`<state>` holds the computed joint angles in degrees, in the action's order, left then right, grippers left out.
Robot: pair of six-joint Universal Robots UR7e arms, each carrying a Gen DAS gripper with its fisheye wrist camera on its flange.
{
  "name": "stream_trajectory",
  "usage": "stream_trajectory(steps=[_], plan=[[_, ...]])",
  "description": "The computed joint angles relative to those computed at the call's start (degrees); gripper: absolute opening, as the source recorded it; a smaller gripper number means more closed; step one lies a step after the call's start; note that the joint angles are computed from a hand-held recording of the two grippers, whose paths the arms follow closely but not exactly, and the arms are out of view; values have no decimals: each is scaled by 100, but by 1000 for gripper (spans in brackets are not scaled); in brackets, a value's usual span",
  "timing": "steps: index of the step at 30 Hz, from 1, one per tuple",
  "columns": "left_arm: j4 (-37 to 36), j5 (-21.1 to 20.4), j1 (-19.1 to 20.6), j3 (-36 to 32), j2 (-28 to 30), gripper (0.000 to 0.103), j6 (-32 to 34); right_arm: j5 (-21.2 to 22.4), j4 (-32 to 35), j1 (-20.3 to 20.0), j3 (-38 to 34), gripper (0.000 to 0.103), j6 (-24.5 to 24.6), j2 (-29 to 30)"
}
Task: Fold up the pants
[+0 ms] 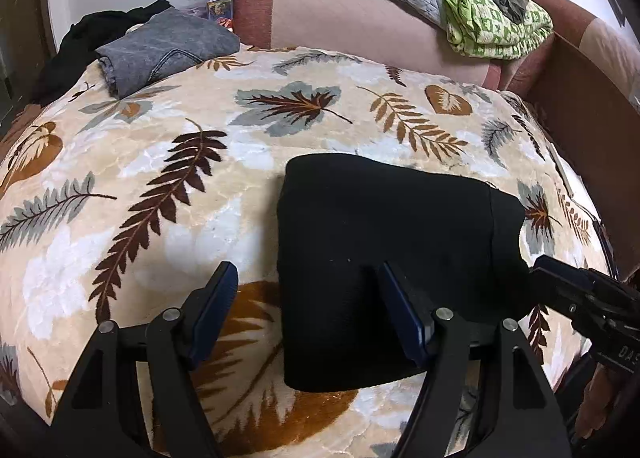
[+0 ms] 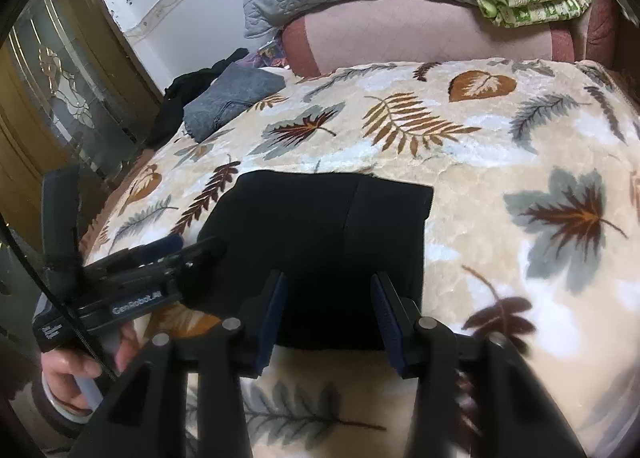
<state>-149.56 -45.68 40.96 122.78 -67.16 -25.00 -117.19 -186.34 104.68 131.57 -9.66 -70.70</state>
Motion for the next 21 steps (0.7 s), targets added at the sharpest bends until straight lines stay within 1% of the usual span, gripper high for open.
stream_trajectory(steps=[1,2,5,7,9,11,12,13,14,16,17,21], plan=[[-1,-10,11,5,-22,73,-14,-60,-36,-16,-14,55,10,5],[-37,-31,35,21,-61,73,-29,-130,-72,-30,-28,57,10,14],[-97,-64,125,28,-123,74,-117,-314,-147,-117,-126,57,18,93],[-81,-152,198,-12,-129,77,-173,-257,-94,-240,-210,57,89,123],[-141,-237,251,-21,-127,77,-210,-210,-40,-351,-280,57,160,155],[-164,-240,271,-45,-81,78,-187,-42,40,-497,-392,57,188,220],[-141,-203,272,-70,-37,78,-175,34,119,-542,-441,52,185,245],[-135,-184,276,-104,11,78,-139,131,168,-577,-477,25,129,269],[-147,-182,279,-123,39,78,-101,155,92,-561,-526,16,-58,344],[-159,-129,273,-215,154,78,-10,-79,-158,-439,-589,8,-290,486],[-191,-110,274,-249,193,78,42,-205,-192,-380,-647,8,-375,544],[-531,5,299,-447,438,78,300,-543,-181,-307,-757,7,-462,640]])
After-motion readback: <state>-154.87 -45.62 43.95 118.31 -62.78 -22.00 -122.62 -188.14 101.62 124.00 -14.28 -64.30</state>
